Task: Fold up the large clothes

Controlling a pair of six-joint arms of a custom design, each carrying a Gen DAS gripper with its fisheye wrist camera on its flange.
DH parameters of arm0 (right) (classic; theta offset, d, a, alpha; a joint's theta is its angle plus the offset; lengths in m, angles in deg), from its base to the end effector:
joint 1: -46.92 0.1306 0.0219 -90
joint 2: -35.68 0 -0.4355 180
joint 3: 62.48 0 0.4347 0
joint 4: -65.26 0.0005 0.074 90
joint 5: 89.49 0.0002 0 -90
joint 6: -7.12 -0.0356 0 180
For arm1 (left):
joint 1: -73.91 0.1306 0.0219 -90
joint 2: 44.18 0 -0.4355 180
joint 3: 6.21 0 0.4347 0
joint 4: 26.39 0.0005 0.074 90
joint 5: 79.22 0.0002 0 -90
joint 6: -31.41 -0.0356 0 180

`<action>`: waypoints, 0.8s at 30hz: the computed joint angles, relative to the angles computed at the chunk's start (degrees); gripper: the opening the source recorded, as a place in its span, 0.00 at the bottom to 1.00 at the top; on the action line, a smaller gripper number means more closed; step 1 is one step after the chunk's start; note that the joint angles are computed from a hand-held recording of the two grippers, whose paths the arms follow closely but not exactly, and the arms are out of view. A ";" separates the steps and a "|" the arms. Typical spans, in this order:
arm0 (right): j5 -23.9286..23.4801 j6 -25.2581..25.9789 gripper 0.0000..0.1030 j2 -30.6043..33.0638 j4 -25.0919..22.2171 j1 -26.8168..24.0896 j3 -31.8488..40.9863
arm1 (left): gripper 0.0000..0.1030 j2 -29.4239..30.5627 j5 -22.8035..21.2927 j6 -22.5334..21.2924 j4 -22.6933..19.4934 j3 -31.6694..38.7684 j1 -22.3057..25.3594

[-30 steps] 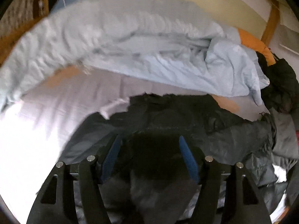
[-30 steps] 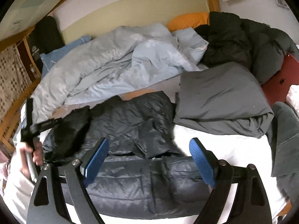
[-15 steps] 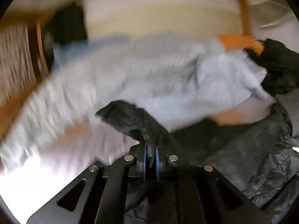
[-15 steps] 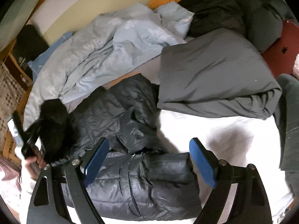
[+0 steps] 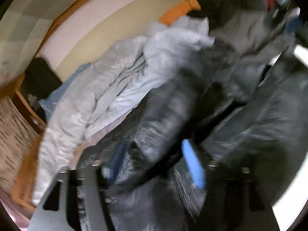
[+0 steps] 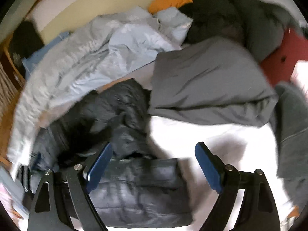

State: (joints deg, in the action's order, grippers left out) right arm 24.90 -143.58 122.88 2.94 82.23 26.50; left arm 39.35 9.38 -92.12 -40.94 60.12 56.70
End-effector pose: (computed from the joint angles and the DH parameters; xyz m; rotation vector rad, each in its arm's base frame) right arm 0.4064 0.2692 0.4863 0.6844 2.3951 0.1263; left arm 0.4597 -0.1420 0.3769 0.8999 1.9316 0.1943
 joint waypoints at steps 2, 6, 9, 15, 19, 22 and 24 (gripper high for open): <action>-0.91 -0.05 0.87 -0.20 2.64 -0.37 -0.36 | 0.65 -0.69 6.03 3.16 -4.69 2.14 2.63; 0.48 -0.01 0.87 3.00 4.15 -0.34 2.29 | 0.74 -1.91 5.65 7.30 -0.40 2.15 6.48; -3.24 1.14 0.87 6.33 4.92 -0.64 4.02 | 0.74 0.36 3.24 8.26 1.88 3.95 9.52; -12.43 6.84 0.73 14.57 3.32 0.24 9.14 | 0.74 7.83 1.17 10.54 2.82 11.15 15.39; -17.59 11.38 0.34 19.18 0.70 0.19 12.63 | 0.74 12.06 -2.55 10.93 2.43 14.89 17.48; -8.70 8.49 0.12 20.03 -0.94 -0.01 15.01 | 0.74 14.88 1.29 15.78 -4.61 19.18 19.78; -2.09 9.42 0.11 19.84 0.03 -0.56 16.74 | 0.74 16.12 3.59 19.35 -7.40 20.83 20.92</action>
